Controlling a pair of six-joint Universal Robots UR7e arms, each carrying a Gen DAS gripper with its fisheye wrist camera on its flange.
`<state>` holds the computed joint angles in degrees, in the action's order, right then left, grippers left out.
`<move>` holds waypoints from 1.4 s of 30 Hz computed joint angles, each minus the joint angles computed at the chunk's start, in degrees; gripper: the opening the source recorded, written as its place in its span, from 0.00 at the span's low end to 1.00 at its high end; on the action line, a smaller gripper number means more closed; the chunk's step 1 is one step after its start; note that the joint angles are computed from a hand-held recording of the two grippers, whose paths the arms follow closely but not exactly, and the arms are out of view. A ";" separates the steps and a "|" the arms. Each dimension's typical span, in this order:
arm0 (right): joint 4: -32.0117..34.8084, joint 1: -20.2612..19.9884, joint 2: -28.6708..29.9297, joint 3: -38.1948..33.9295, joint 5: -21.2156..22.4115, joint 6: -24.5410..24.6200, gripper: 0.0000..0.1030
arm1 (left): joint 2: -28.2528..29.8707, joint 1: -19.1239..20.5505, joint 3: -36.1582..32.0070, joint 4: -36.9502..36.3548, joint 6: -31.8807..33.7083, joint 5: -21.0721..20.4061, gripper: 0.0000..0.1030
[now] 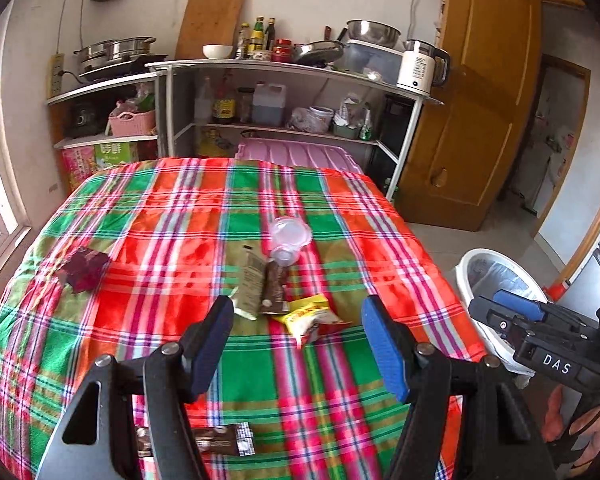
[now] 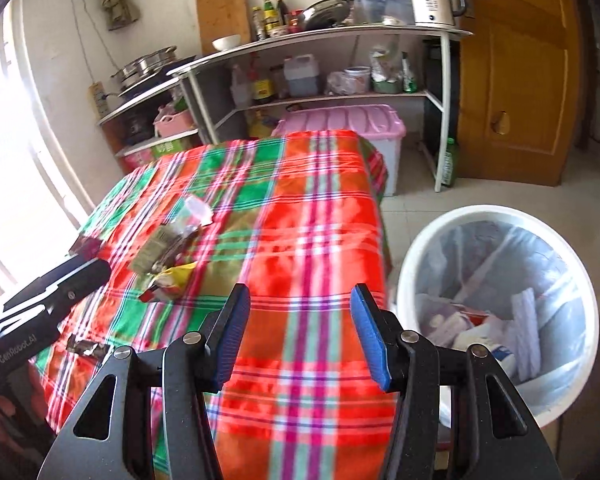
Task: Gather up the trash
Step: 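Move both open tools back over the table, then grasp the yellow snack bag with the right tool while the left tool grasps the purple wrapper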
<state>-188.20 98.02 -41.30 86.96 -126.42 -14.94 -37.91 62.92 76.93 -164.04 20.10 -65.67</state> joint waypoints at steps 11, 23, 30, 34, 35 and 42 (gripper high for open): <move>7.32 1.85 4.75 -6.61 5.15 2.10 0.52 | -1.67 3.56 -2.40 -0.90 -0.71 3.14 0.68; 14.51 1.60 11.75 -17.20 4.76 5.60 0.57 | -0.10 6.78 -9.40 2.23 -0.72 5.13 0.71; 18.08 1.52 15.05 -21.75 3.67 4.63 0.61 | 2.75 8.18 -15.35 4.76 0.33 7.02 0.72; 21.74 1.22 16.19 -23.60 3.30 5.71 0.61 | 4.59 9.15 -19.56 8.86 -0.47 6.10 0.73; 21.69 1.12 16.33 -23.66 3.33 5.80 0.61 | 5.05 9.32 -20.37 9.36 -0.60 6.16 0.73; 18.35 1.07 17.07 -23.50 2.78 3.37 0.61 | 7.56 9.80 -24.49 11.23 0.91 6.97 0.73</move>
